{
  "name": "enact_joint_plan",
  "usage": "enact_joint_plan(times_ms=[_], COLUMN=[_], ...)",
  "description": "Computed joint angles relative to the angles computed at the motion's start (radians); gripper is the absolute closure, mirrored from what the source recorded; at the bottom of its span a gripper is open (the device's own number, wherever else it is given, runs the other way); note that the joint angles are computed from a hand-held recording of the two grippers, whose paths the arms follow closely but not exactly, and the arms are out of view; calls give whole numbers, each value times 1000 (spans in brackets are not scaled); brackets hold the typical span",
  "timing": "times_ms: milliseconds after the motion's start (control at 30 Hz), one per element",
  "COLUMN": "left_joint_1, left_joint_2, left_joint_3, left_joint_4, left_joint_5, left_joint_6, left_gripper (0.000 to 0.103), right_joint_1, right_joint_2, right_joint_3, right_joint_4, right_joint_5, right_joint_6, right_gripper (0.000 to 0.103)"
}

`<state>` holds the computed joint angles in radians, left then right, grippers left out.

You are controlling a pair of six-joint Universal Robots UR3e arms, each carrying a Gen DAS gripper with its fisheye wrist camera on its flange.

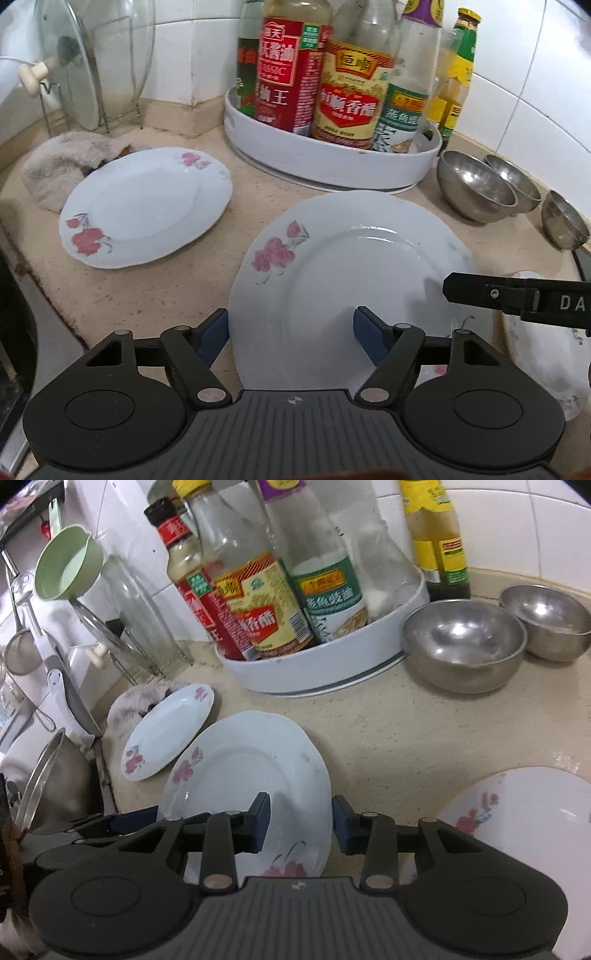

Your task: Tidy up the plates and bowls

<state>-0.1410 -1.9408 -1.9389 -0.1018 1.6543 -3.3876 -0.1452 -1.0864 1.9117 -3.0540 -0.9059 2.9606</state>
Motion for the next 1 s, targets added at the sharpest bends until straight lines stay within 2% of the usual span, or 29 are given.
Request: enact_joint_plan(times_ms=[233,400,433,467,500,533,567,600,633,667,700,733,767,867,1000], left_joint_1=[-41,-96,-99,-82,-90,-129,-179,-216,-217,-195,-171,-154,-137,-35,66], left_joint_2=[-26,-91,-103,-108,-118,-139,-171,-202,-209,-201,-184,-160,-132,-18,90], left_joint_3=[68,179,192,201,226,288,356,398,398,376,347,308,263,100,-38], left_joint_4=[-23,-68,-61,-63,-60,-93,-125,-127,-119,-108,-100,-77,-45,13,-25], left_joint_5=[-22,-40,-73,-190,-255,-236,-170,-114,-134,-196,-245,-247,-234,-254,-258], left_joint_6=[20,52,77,116,114,141,171,190,191,180,164,148,132,112,102], left_gripper=[25,26,56,84,79,71,66,62,60,59,59,58,51,40,36], right_joint_1=[-70,-160,-181,-205,-236,-248,-259,-266,-276,-297,-323,-348,-369,-416,-411], right_joint_2=[-97,-188,-206,-220,-240,-265,-278,-282,-288,-290,-290,-289,-287,-294,-280], right_joint_3=[92,187,207,227,243,234,229,243,275,315,331,331,334,358,316], right_joint_4=[0,2,0,-3,21,98,167,162,105,22,0,10,12,25,128], right_joint_5=[22,47,51,69,110,112,115,104,77,55,51,56,61,111,169], right_joint_6=[-3,-11,-11,-14,-32,-45,-65,-71,-72,-59,-54,-54,-47,-59,-95], right_gripper=[67,67,70,75,81,85,89,93,93,93,93,93,93,93,91])
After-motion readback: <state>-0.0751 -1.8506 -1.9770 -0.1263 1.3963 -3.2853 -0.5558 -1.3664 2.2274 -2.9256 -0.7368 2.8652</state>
